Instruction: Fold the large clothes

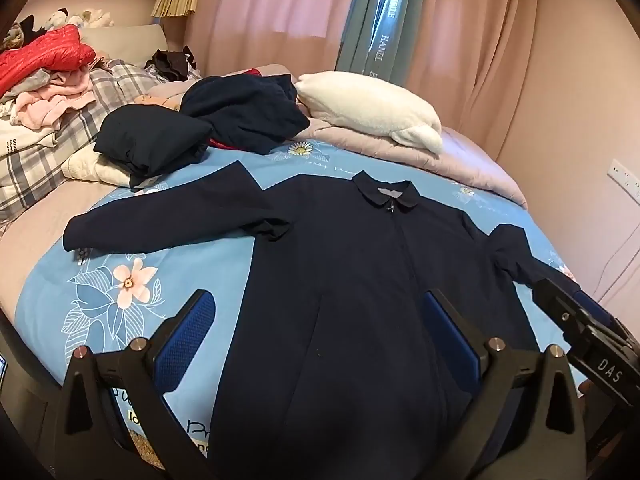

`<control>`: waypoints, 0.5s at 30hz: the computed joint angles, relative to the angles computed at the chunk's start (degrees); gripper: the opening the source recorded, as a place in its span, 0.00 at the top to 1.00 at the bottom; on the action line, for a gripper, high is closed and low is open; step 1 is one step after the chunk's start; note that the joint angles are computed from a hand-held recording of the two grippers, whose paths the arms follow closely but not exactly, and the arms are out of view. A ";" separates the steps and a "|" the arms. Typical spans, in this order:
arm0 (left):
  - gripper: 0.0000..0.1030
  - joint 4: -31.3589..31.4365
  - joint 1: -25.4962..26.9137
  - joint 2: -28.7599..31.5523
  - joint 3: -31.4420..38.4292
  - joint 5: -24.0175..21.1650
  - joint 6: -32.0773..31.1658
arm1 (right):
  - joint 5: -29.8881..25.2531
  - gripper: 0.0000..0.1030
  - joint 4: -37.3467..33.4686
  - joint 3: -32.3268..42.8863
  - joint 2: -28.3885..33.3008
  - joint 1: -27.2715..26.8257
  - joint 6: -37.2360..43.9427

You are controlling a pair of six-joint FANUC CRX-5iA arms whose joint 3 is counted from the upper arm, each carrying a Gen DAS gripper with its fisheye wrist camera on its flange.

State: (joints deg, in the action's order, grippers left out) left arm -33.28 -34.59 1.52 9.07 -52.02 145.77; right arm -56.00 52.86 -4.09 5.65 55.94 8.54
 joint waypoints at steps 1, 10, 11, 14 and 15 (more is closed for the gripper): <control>0.00 0.20 0.04 0.12 0.07 -0.03 -0.23 | 0.03 0.01 0.04 -0.25 -0.04 -0.11 -0.10; 0.00 -1.31 -0.90 -0.15 -0.08 -0.38 0.10 | -2.94 0.01 0.42 1.43 1.69 1.59 -1.24; 0.00 -1.34 -0.82 -0.44 -0.44 -0.13 0.11 | -2.85 0.01 0.49 1.23 1.60 1.64 -1.32; 0.00 -2.03 -1.14 -0.26 -0.26 -0.82 -0.18 | -2.94 0.01 0.65 1.25 1.67 1.73 -1.50; 0.00 -2.11 -1.22 -0.33 -0.35 -0.75 -0.13 | -3.00 0.01 0.48 1.50 1.72 1.66 -1.20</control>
